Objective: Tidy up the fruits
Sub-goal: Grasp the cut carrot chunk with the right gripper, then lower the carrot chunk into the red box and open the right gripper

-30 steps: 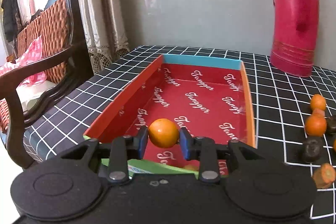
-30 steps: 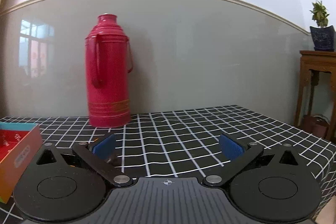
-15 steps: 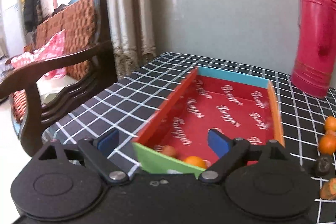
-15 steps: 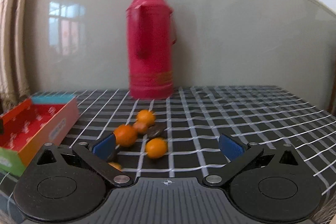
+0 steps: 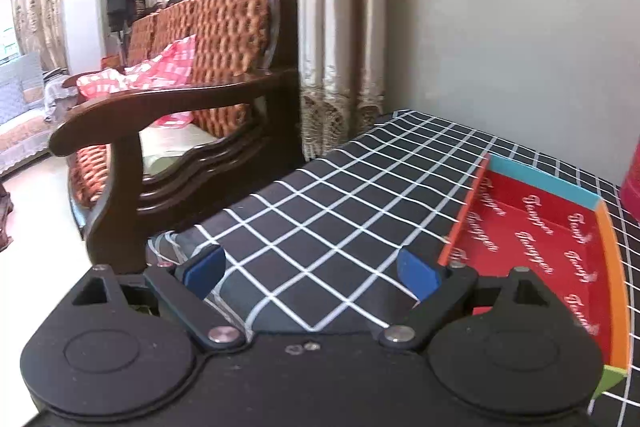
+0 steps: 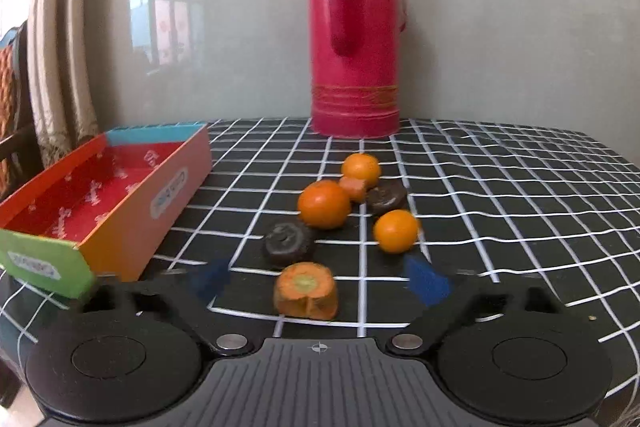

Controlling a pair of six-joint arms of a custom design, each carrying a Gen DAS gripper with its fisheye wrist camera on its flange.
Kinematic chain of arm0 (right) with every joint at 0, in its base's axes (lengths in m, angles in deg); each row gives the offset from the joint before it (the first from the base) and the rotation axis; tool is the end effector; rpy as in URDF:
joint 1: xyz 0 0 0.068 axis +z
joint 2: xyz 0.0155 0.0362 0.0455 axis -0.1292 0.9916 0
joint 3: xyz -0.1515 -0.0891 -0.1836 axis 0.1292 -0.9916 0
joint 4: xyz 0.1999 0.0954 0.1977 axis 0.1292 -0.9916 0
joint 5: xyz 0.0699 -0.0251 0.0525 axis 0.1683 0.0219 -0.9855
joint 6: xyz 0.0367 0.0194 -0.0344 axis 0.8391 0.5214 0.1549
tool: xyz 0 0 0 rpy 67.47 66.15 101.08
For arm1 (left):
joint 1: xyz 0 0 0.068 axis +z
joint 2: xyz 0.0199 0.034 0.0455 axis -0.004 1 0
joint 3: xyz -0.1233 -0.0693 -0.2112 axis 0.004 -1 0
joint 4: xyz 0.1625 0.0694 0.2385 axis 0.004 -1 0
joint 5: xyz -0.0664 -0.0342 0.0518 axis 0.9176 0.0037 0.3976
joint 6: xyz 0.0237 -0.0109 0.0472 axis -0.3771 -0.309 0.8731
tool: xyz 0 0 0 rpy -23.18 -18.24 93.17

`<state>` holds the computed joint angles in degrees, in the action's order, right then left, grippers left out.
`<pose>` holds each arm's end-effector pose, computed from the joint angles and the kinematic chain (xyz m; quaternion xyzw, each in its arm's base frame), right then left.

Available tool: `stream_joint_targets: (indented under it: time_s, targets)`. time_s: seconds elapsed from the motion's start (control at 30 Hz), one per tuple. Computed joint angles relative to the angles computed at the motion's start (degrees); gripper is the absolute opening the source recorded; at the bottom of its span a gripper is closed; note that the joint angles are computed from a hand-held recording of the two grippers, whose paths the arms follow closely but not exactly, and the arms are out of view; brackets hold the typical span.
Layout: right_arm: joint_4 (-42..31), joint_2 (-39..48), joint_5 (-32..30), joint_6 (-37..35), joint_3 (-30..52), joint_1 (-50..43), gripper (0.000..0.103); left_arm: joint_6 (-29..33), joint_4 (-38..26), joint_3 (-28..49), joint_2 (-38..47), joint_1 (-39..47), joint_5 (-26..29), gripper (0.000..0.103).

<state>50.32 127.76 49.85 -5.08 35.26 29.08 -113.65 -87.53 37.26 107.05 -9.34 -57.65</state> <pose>0.2117 0.1373 0.0780 -0.0078 0.8610 0.0555 0.5055 0.2084 -0.0105 0.1529 -0.2749 0.8312 0.1784 0.4490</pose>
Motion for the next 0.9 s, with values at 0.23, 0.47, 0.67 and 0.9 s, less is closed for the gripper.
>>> stream_joint_targets:
  time_s: [0.23, 0.47, 0.67, 0.9]
  targets:
    - [-2.7, 4.3, -3.3, 2.9, 3.3, -1.0, 0.041, 1.7, -2.4, -1.9, -5.7, 7.1, 3.4, 0.087]
    - [0.0, 5.6, -1.6, 3.7, 3.6, 0.4, 0.037, 3.1, -3.6, -2.8, -8.0, 11.7, 6.0, 0.088]
    - [13.1, 3.4, -3.3, 1.6, 0.1, 3.9, 0.037, 4.5, -4.3, -3.8, -9.8, 15.5, 8.2, 0.088]
    - [16.4, 7.9, -5.6, -0.1, 4.8, 7.6, 0.037, 8.0, -4.7, -5.4, -12.7, 22.2, 10.9, 0.088]
